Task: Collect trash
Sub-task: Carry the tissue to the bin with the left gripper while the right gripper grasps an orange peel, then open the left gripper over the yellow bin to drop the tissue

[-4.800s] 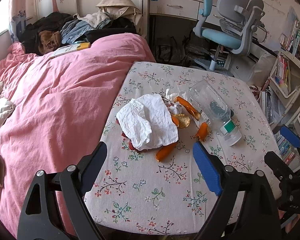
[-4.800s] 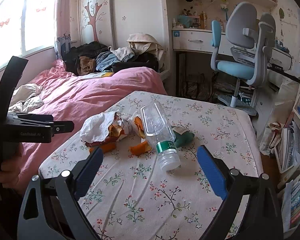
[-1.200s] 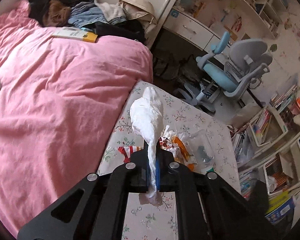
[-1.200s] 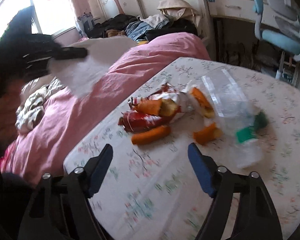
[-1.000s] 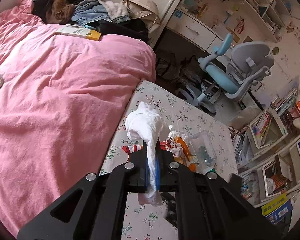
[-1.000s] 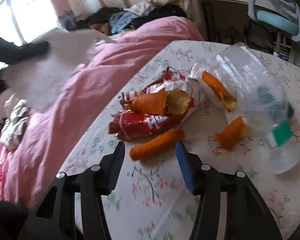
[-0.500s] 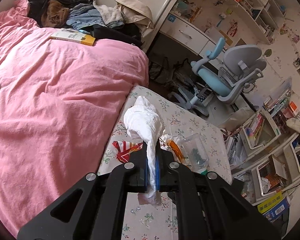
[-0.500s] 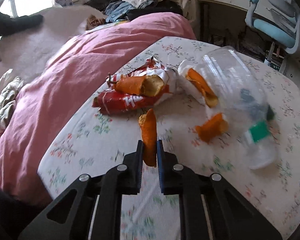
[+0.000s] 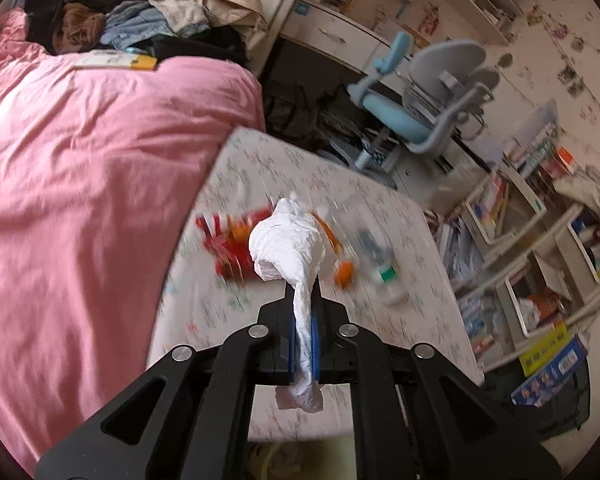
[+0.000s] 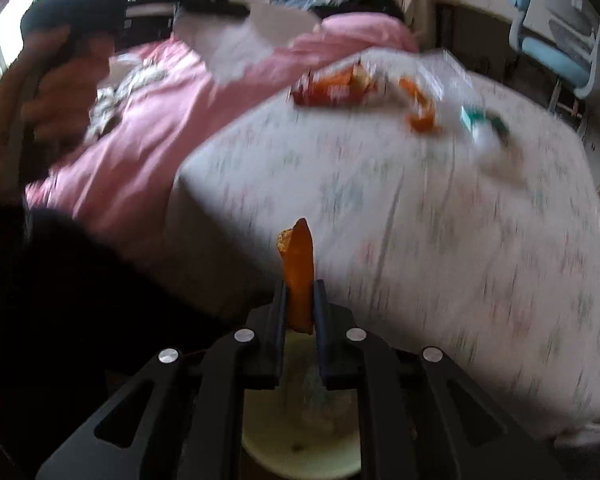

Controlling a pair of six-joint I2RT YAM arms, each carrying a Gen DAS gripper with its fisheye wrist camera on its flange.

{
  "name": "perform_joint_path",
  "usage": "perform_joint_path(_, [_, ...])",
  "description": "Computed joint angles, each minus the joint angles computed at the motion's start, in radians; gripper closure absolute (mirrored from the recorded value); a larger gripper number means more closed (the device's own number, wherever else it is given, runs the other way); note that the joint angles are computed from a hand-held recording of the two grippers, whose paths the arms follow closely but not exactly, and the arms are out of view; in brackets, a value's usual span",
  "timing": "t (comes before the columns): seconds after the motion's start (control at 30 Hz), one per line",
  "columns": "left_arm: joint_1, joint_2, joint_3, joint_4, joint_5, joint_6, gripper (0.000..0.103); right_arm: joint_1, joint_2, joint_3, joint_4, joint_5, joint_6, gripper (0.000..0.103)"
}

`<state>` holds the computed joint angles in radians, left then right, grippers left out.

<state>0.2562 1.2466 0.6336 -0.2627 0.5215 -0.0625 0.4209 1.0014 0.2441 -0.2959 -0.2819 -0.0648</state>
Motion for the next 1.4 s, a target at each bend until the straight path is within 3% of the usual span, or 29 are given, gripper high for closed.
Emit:
perform_joint_path(0.07, [-0.023, -0.067, -0.07, -0.017, -0.012, 0.006, 0.098, 0.02, -0.03, -0.039, -0.029, 0.019, 0.006, 0.086])
perform_joint_path(0.2, [-0.105, -0.205, -0.206, -0.065, -0.057, -0.002, 0.098, 0.007, -0.226, -0.06, -0.103, 0.034, 0.011, 0.053])
perform_joint_path(0.23, [-0.143, -0.249, -0.245, -0.082, -0.081, -0.013, 0.098, -0.022, -0.26, -0.056, -0.117, 0.025, 0.005, 0.05])
perform_joint_path(0.4, [-0.417, -0.394, -0.399, -0.146, -0.224, -0.131, 0.097, -0.376, -0.344, -0.007, -0.163, -0.217, -0.102, 0.042])
perform_joint_path(0.47, [-0.552, -0.352, -0.429, -0.138, -0.272, -0.189, 0.095, -0.443, -0.349, 0.019, -0.119, -0.269, -0.099, 0.04])
perform_joint_path(0.53, [-0.644, -0.266, -0.42, -0.12, -0.31, -0.209, 0.075, -0.493, -0.369, 0.033, -0.081, -0.301, -0.104, 0.036])
perform_joint_path(0.57, [-0.723, -0.224, -0.406, -0.113, -0.384, -0.242, 0.055, -0.508, -0.362, 0.04, -0.054, -0.307, -0.108, 0.035])
perform_joint_path(0.6, [-0.773, -0.218, -0.401, -0.11, -0.447, -0.267, 0.043, -0.553, -0.349, 0.047, -0.043, -0.336, -0.137, 0.035])
perform_joint_path(0.63, [-0.808, -0.232, -0.394, -0.116, -0.502, -0.283, 0.041, -0.585, -0.343, 0.054, -0.03, -0.355, -0.154, 0.033])
perform_joint_path(0.8, [-0.702, -0.359, -0.346, -0.146, -0.579, -0.235, 0.029, -0.614, -0.17, 0.108, 0.144, -0.337, -0.136, 0.028])
perform_joint_path(0.9, [-0.563, -0.382, -0.287, -0.107, -0.602, -0.171, 0.021, -0.623, -0.08, 0.123, 0.247, -0.332, -0.07, 0.025])
perform_joint_path(1.03, [-0.354, -0.229, -0.145, 0.001, -0.549, -0.123, 0.018, -0.618, 0.105, 0.143, 0.427, -0.317, 0.069, 0.024])
perform_joint_path(1.23, [-0.171, 0.013, 0.008, 0.127, -0.478, -0.152, 0.015, -0.547, 0.145, 0.148, 0.47, -0.244, 0.115, 0.021])
perform_joint_path(1.4, [-0.131, 0.118, 0.03, 0.109, -0.404, -0.173, 0.015, -0.51, 0.146, 0.151, 0.468, -0.205, 0.082, 0.019])
